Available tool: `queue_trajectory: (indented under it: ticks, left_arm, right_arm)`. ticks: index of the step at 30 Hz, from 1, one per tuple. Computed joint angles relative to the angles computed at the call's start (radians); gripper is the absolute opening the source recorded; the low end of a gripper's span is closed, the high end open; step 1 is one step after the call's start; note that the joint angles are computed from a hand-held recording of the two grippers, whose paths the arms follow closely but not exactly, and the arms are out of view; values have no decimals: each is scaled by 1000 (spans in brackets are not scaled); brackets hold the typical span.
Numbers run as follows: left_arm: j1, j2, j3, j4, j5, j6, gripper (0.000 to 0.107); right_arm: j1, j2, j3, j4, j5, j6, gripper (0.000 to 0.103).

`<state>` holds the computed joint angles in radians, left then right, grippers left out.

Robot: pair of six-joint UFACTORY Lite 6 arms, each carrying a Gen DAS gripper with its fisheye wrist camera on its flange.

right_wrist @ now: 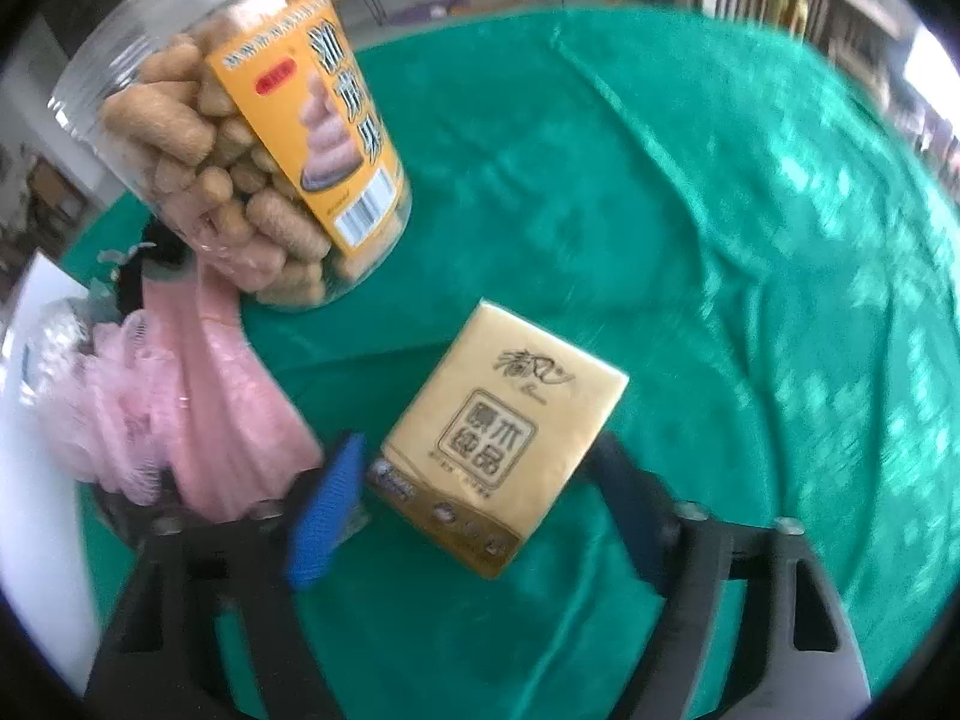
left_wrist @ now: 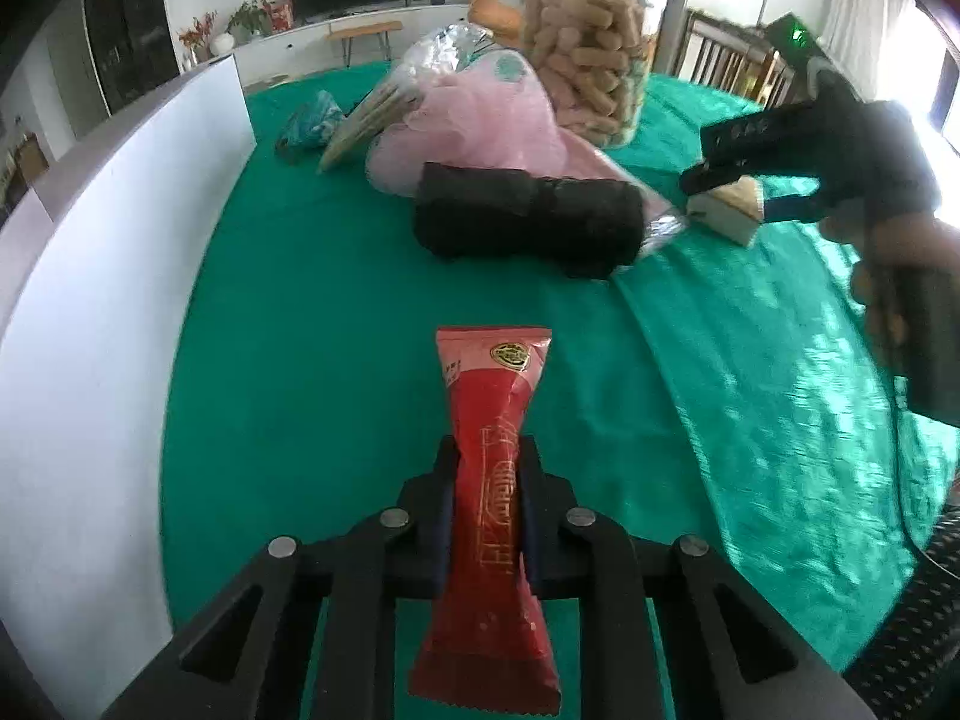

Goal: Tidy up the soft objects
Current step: 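Close the left tool on the red snack packet while the right tool grasps the tan tissue pack, then carry the snack packet and tissue pack into the white box and open both tools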

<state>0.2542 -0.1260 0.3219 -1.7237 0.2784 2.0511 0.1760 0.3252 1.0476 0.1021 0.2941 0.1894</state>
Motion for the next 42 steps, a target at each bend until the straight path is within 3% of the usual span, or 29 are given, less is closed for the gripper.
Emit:
queue_trajectory:
  ticks: [2, 6, 11, 13, 18, 22, 26, 27, 28, 29, 30, 31, 34, 37, 40, 42]
  left_arm:
    - [43, -60, -43, 70, 50, -54, 17]
    - [139, -153, -70, 274, 156, -237, 17]
    - [189, -216, -23, 454, 255, -436, 17]
    - [259, -273, 0, 544, 353, -528, 17]
    - [529, -365, 116, 661, 622, -581, 17]
    - [812, -249, 306, 687, 745, -500, 17]
    - [1018, -55, 480, 683, 722, -414, 17]
    - [1045, -1, 517, 682, 689, -401, 20]
    - [1062, 57, 553, 688, 634, -394, 28]
    - [1065, 100, 574, 697, 574, -388, 38]
    - [1063, 149, 597, 701, 507, -382, 70]
    - [1065, 215, 628, 700, 437, -381, 94]
    - [1084, 316, 671, 681, 354, -371, 96]
    - [1103, 335, 681, 697, 378, -372, 96]
    - [1106, 238, 589, 655, 401, -297, 96]
    - [1111, 190, 550, 627, 417, -258, 96]
  right_arm:
    - [-17, -60, -44, 10, 10, -18, 66]
    - [-98, -270, -212, 297, 6, -380, 65]
    - [-154, -477, -349, 369, 71, -533, 65]
    - [-169, -527, -369, 434, 104, -610, 64]
    - [8, -643, -308, 404, 190, -489, 64]
    - [326, -604, -116, 338, 201, -263, 63]
    - [642, -412, 135, 270, 158, -94, 61]
    - [701, -353, 193, 277, 141, -84, 61]
    - [752, -284, 254, 305, 121, -100, 63]
    - [798, -209, 315, 340, 98, -123, 64]
    - [829, -150, 360, 362, 81, -138, 67]
    - [857, -78, 418, 398, 75, -163, 74]
    - [892, -6, 444, 425, 67, -174, 75]
    - [834, -149, 220, 534, -30, -306, 75]
    - [696, -294, 57, 630, -23, -392, 75]
    - [579, -371, -14, 598, 6, -381, 76]
